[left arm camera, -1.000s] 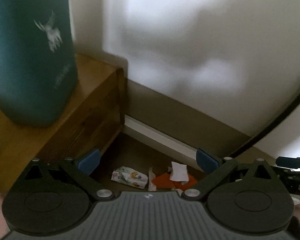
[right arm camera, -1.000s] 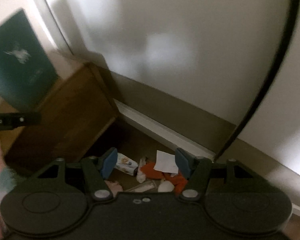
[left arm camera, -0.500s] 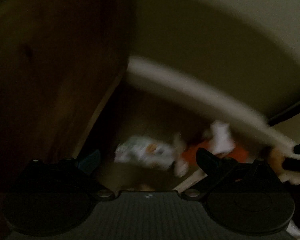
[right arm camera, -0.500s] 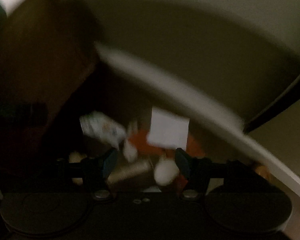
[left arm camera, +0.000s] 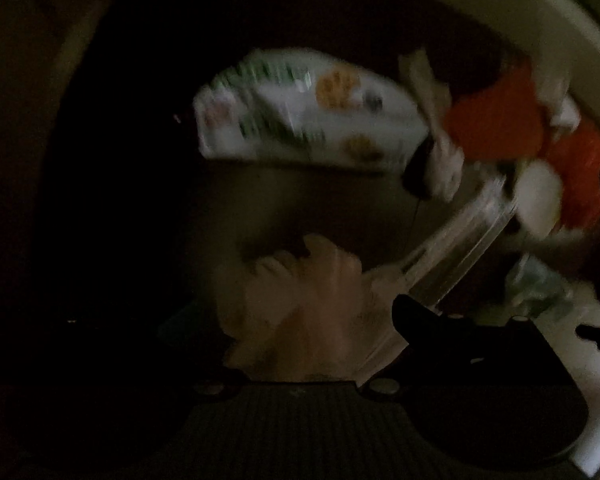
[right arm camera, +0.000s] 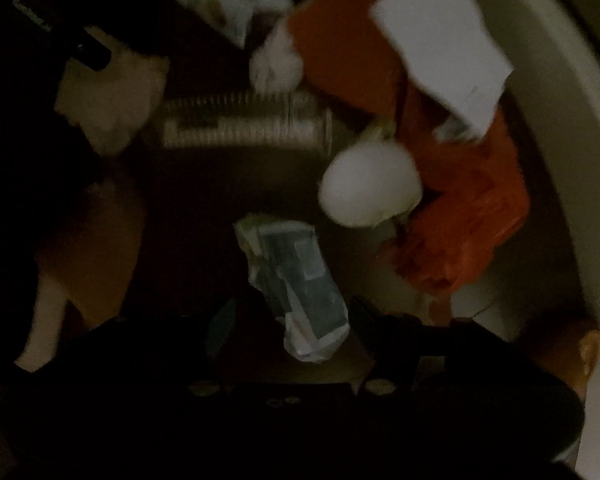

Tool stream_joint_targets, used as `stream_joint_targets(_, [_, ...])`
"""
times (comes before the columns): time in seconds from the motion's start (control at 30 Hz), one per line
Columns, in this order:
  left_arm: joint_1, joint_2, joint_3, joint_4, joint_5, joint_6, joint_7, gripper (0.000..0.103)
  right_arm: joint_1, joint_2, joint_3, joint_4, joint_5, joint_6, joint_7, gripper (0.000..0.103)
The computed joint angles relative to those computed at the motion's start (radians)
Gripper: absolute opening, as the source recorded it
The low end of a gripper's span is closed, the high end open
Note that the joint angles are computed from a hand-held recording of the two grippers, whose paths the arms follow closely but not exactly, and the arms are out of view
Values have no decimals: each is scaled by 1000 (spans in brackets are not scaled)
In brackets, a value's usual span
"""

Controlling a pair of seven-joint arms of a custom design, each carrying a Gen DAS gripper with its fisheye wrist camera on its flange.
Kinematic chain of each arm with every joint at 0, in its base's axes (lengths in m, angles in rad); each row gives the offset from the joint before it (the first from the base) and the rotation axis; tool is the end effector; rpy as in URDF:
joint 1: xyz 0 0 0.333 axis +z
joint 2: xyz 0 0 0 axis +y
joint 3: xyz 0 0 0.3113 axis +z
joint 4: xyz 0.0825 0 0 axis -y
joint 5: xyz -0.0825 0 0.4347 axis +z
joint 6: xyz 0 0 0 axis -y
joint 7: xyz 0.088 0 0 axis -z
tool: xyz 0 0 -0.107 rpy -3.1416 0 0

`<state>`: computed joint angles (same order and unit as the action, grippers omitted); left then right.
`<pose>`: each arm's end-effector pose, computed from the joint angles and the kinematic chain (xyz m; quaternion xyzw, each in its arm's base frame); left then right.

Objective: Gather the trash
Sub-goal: 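Lower the left tool to the pink mesh puff while the right tool grasps a green-white wrapper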

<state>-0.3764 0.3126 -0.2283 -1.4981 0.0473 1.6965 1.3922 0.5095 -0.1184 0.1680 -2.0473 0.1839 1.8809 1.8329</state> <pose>0.5799 -0.3748 0.4691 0.5402 -0.8398 -0.0444 0.0312 0.4301 0.3662 0.4656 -0.8177 0.5700 0.0807 0.0007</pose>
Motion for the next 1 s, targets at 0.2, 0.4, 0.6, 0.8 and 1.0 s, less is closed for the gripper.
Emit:
stream_joint_targets(0.2, [-8, 30, -3, -28, -1, -21, 29, 102, -1, 40, 0, -17, 11, 17, -47, 60])
stream_joint_targets(0.4, [-19, 65, 4, -2, 2, -67, -19, 71, -10, 76, 2, -1, -14, 15, -50, 15])
stream_joint_targets(0.6, [-4, 38, 9, -26, -17, -50, -42, 30, -11, 68, 6, 13, -4, -8, -58, 2])
stream_joint_targets(0.8, [1, -9, 7, -36, 10, -15, -42, 14, -8, 1, 5, 53, -17, -51, 12, 1])
stream_joint_targets(1.0, [2, -53, 6, 40, 48, -39, -47, 13, 0, -30, 18, 165, -87, -86, 119, 0])
